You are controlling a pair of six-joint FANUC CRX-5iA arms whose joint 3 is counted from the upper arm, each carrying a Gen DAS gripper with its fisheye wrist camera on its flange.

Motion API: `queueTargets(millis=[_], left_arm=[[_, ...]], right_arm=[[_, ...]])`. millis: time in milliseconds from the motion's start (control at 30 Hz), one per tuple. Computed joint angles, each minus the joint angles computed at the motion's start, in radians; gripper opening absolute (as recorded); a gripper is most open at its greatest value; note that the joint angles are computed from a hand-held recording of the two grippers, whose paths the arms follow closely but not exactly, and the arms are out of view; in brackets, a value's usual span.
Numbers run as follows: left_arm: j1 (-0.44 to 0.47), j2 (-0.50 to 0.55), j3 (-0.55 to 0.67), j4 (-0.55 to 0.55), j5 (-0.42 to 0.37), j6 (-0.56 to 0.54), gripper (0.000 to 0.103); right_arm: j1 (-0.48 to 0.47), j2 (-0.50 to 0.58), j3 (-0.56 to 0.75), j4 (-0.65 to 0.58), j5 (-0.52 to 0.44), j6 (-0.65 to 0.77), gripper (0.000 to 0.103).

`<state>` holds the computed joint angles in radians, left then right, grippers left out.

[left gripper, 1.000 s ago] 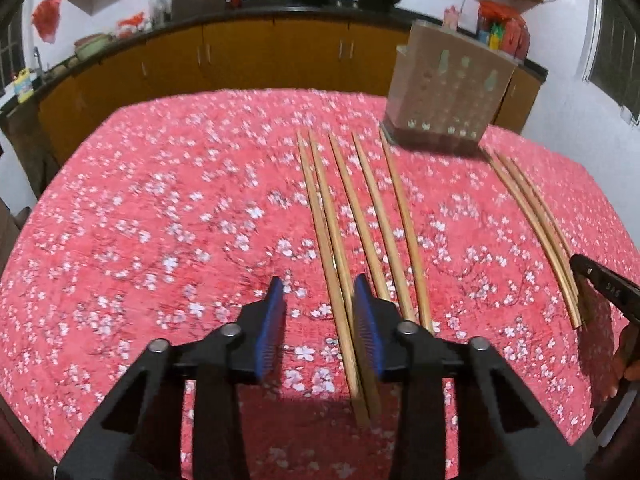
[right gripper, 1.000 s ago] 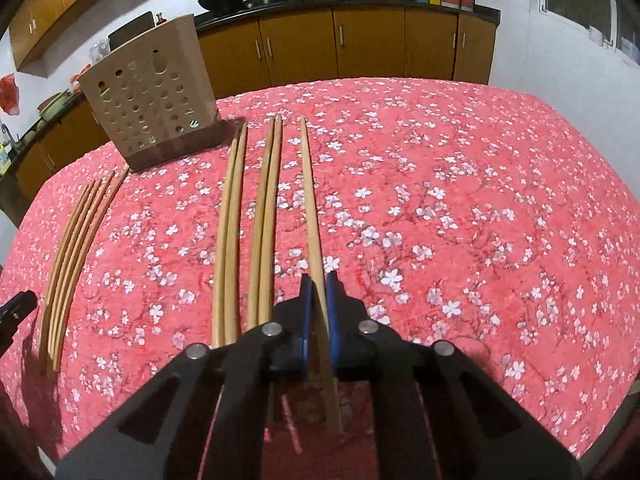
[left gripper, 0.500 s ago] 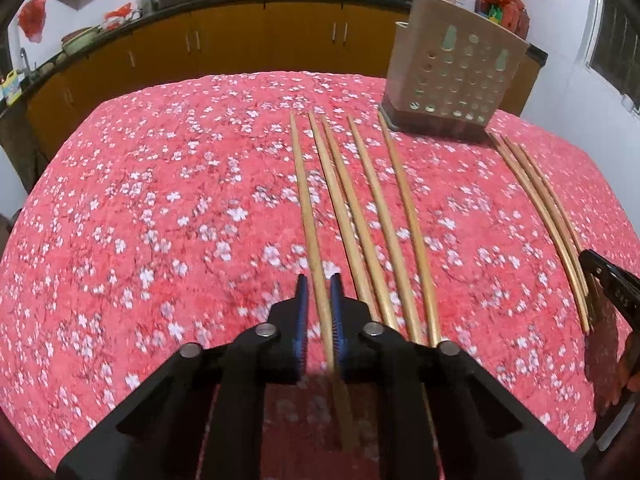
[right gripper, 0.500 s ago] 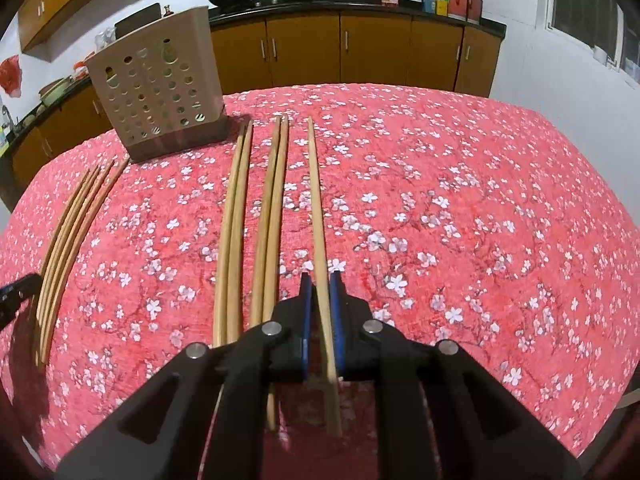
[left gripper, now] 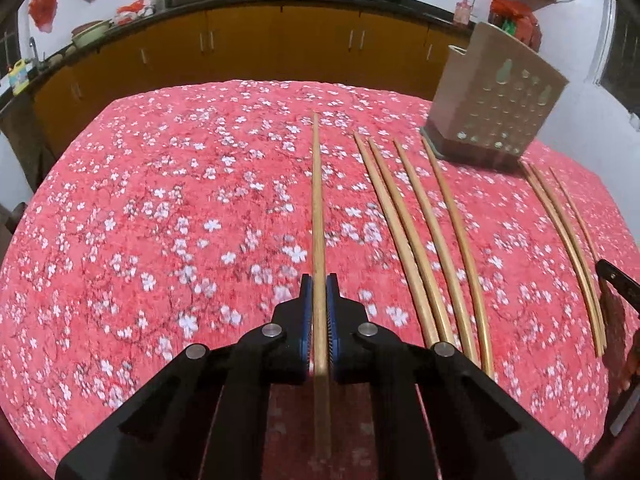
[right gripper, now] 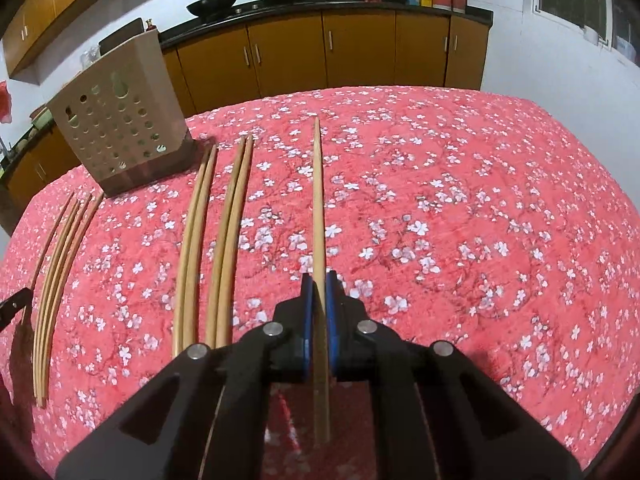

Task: Organize utensils
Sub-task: 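Lift the left tool's chopstick toward the holder while the right tool carries its own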

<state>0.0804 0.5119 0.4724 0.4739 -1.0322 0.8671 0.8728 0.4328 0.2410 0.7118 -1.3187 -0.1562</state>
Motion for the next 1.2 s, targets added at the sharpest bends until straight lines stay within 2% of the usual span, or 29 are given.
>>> queueTargets(millis=[200, 300, 567, 667, 1200], left_arm=[[0.009, -0.038, -0.057, 0.014, 0.015, -0.03, 0.008], [0.006, -0.067, -0.105, 0.012, 0.055, -0.053, 0.008], [0.003, -0.049, -0.074, 0.006, 0.036, -0.039, 0.008], [0.003, -0.032, -0.033, -0.009, 0.011, -0.005, 0.008], [0.036, -0.056, 0.023, 0.162, 0.063, -0.029, 0.008]], right_arm=[[0.01, 0.0, 0.004, -0.003, -0.004, 0.003, 0.008], [0.01, -0.001, 0.002, -0.004, -0.002, -0.001, 0.008], [0.013, -0.009, -0.001, -0.002, 0.0, -0.002, 0.008], [0.025, -0.021, -0.007, 0.033, -0.006, -0.015, 0.008], [0.057, -0.093, -0.04, 0.256, -0.061, -0.08, 0.008]])
